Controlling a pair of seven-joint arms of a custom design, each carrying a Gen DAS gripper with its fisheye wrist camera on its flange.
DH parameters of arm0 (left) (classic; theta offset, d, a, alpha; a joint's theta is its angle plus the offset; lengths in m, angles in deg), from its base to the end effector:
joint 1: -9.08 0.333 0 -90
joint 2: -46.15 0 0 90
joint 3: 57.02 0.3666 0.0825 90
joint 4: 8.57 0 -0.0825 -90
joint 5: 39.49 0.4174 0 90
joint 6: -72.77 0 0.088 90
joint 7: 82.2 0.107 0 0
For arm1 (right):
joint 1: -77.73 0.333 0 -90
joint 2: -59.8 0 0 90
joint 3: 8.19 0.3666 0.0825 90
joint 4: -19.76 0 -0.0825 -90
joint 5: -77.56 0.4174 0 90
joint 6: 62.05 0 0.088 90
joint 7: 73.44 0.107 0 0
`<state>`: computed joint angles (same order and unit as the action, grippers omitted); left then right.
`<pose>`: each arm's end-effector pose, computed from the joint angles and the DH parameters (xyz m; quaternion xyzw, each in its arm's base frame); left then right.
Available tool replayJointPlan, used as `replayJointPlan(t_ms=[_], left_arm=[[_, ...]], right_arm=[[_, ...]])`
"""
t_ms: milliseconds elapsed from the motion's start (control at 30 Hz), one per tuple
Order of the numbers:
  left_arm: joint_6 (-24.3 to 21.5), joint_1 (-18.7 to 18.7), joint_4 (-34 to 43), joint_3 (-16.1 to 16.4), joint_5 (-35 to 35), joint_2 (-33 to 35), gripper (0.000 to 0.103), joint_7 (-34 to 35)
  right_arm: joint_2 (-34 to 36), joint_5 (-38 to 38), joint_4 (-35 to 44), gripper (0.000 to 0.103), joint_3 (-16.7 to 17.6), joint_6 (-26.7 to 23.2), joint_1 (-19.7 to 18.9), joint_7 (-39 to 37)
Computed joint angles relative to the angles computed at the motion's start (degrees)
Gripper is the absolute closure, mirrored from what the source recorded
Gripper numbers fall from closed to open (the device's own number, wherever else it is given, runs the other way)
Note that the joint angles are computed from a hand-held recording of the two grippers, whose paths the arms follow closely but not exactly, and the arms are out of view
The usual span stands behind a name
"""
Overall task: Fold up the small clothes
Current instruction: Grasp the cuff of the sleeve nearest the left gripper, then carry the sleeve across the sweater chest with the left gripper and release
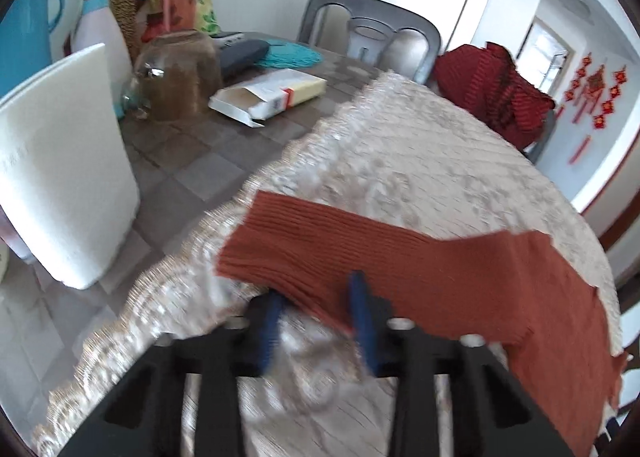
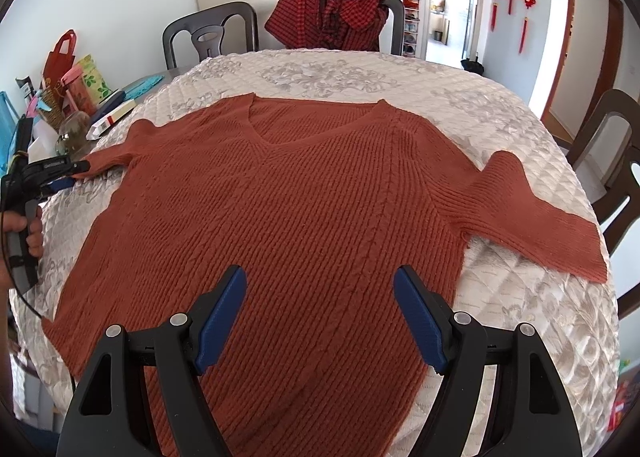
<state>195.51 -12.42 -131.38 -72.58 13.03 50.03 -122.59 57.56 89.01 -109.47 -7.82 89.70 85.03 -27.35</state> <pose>0.4852 -0.3220 0.4113 -0.9066 0.2253 -0.2011 0.2949 0.5711 0.0716 0.4566 -0.8929 0.3912 -0.1610 0.1543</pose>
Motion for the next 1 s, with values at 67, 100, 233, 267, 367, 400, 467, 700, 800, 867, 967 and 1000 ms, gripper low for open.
replayJointPlan(t_ms=[67, 100, 233, 267, 367, 400, 467, 700, 800, 867, 967, 1000], left_arm=[[0.6, 0.3, -0.6, 0.2, 0.1, -0.6, 0.093, -0.2], [1.3, 0.4, -0.9, 0.3, 0.9, -1.0, 0.095, -0.5], [2.4, 0.2, 0.3, -0.1, 7.5, -1.6, 0.096, -0.7], [3.3, 0.1, 1.2, -0.1, 10.0, -1.5, 0.096, -0.5], [6.6, -0.2, 5.6, -0.2, 16.8, 0.4, 0.096, 2.2], [8.4, -0.4, 7.7, -0.1, 19.3, 1.7, 0.096, 3.7], [12.6, -0.7, 11.4, 0.6, 22.9, 4.4, 0.096, 6.0], [32.3, -0.9, 26.6, 3.2, 21.2, 19.2, 0.095, 20.4], [34.7, 0.1, 29.2, 2.2, 12.2, 23.3, 0.094, 28.4], [36.4, -1.3, 28.6, 3.3, 11.7, 23.2, 0.079, 28.0], [37.7, -5.5, 25.0, 8.2, 17.0, 19.4, 0.062, 20.6], [37.4, -6.8, 23.1, 9.6, 19.7, 17.2, 0.062, 17.1]], right_arm=[[0.2, -0.1, 0.1, 0.027, 0.0, 0.0, 0.0, 0.3], [0.3, -0.3, 0.2, 0.027, 0.0, -0.1, 0.0, 0.6], [0.5, 0.4, 0.7, 0.027, -0.2, -0.4, 0.0, 0.2], [0.5, 0.8, 0.7, 0.027, -0.2, -0.4, 0.0, 0.0], [0.8, 1.4, 1.0, 0.027, -0.3, -0.8, -0.1, -0.2], [0.9, 1.7, 1.2, 0.027, -0.4, -1.1, -0.1, -0.3], [1.0, 2.4, 1.5, 0.027, -0.5, -1.7, -0.2, -0.2], [0.7, 3.4, 1.9, 0.027, -0.8, -2.4, -0.7, 0.8], [0.7, 4.1, 2.3, 0.027, -0.9, -3.2, -0.8, 0.9], [0.8, 5.0, 2.7, 0.027, -0.9, -3.6, -0.9, 0.5], [1.3, 7.8, 3.8, 0.027, -1.0, -5.4, -0.8, -0.9], [1.6, 8.8, 4.4, 0.027, -1.0, -6.3, -0.8, -1.2]])
